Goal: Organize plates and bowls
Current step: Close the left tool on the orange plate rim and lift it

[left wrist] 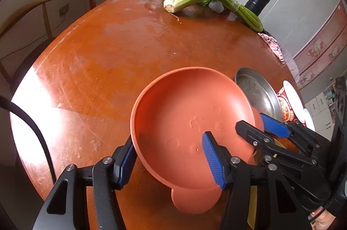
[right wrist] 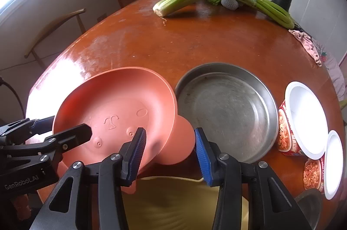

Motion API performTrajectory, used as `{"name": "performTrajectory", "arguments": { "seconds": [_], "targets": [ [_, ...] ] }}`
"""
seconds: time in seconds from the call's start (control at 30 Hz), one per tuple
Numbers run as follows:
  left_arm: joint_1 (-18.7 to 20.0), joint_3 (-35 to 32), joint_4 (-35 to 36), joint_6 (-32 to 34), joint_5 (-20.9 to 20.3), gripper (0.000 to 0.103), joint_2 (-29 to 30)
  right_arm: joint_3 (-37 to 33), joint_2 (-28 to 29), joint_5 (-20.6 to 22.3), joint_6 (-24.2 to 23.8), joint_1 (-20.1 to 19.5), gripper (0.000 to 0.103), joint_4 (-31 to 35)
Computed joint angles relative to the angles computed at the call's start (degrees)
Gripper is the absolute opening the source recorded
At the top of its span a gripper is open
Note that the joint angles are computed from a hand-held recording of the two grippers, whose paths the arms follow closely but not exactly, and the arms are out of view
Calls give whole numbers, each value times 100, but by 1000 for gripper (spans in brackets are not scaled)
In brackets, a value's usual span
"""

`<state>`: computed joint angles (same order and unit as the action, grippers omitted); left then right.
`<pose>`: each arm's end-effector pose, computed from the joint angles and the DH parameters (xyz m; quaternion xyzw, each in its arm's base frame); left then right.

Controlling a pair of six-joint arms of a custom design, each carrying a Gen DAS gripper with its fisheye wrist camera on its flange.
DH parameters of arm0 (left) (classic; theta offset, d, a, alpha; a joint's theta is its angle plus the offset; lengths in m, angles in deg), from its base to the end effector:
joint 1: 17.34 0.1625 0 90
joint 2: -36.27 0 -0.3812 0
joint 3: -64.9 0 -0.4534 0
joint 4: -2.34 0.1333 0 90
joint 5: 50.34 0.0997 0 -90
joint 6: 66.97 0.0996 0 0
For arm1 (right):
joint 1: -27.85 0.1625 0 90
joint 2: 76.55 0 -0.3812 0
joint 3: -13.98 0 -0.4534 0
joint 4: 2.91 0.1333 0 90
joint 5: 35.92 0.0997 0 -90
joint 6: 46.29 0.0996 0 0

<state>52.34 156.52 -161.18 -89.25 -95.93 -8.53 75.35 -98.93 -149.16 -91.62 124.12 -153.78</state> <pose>-0.0533 -0.7286 0.0817 -0.1027 0.8992 -0.3327 0.2649 0.1843 -0.8163 -0.0254 0.3841 -0.8825 0.1091 0.2485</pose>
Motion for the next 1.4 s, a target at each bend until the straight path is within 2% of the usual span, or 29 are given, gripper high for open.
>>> {"name": "performTrajectory", "arguments": {
  "seconds": [0.13, 0.63, 1.4],
  "targets": [
    [16, 14, -68, -24, -15, 58, -28, 20, -1, 5, -37, 10, 44, -13],
    [18, 157, -449, 337, 394, 58, -297, 235, -199, 449, 155, 157, 43, 188],
    [435, -810, 46, 801, 331, 58, 135, -7, 25, 359, 664, 182, 44, 766]
  ]
}}
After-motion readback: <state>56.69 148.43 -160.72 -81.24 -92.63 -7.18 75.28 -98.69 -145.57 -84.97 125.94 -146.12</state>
